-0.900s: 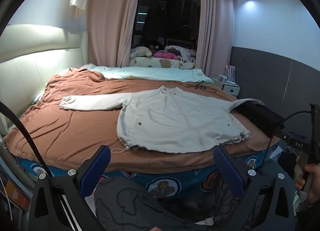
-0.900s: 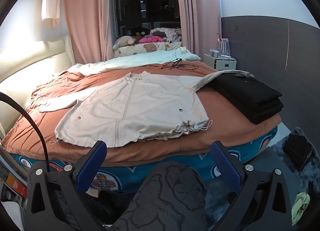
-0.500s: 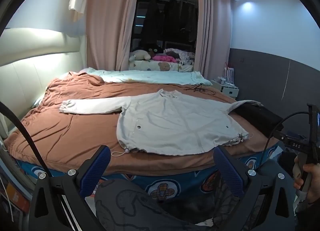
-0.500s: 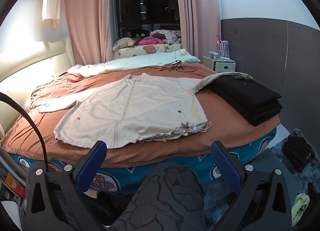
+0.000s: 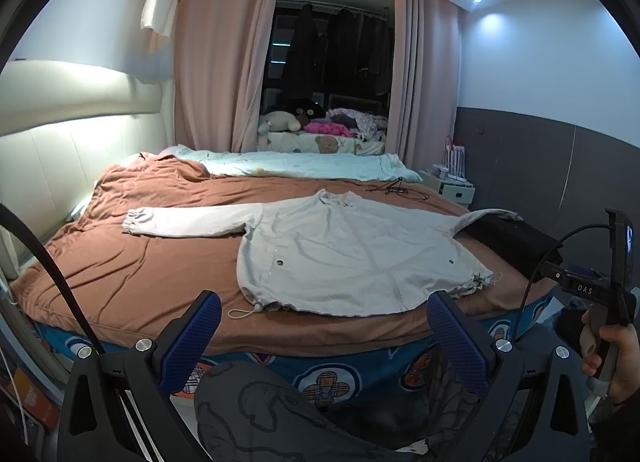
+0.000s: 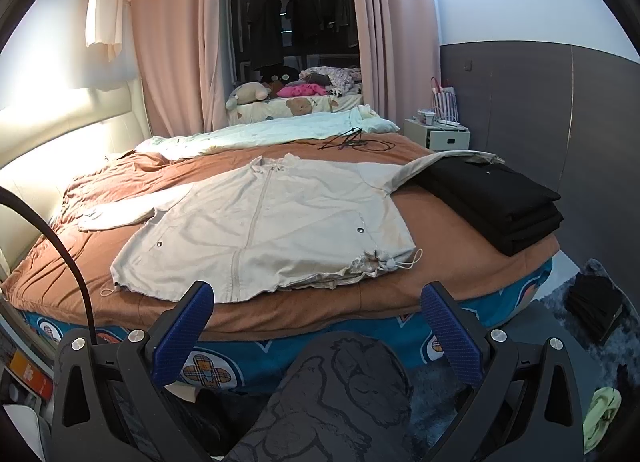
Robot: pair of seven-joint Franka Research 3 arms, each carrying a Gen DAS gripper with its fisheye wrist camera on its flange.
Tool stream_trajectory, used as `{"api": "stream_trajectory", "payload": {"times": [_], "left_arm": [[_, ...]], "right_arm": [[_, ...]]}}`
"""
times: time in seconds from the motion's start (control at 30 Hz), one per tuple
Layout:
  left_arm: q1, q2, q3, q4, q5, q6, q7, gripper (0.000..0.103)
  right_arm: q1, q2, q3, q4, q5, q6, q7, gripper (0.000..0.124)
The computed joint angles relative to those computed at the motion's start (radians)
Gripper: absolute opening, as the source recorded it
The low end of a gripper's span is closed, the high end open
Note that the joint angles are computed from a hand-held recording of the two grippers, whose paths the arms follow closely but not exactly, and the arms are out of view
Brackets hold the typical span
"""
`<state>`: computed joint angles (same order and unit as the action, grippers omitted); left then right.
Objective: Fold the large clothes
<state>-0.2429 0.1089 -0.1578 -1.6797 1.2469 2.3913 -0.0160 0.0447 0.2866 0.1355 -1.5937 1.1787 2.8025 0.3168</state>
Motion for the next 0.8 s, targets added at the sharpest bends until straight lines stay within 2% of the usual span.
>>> {"api": "stream_trajectory", "payload": {"times": [0.8], "left_arm": [[0.01, -0.023, -0.008, -0.032, 0.016, 0.002, -0.029, 0.103]], "right_arm": [[-0.007, 0.01, 0.014, 0.005, 0.049, 0.018, -0.042, 0.103]]}}
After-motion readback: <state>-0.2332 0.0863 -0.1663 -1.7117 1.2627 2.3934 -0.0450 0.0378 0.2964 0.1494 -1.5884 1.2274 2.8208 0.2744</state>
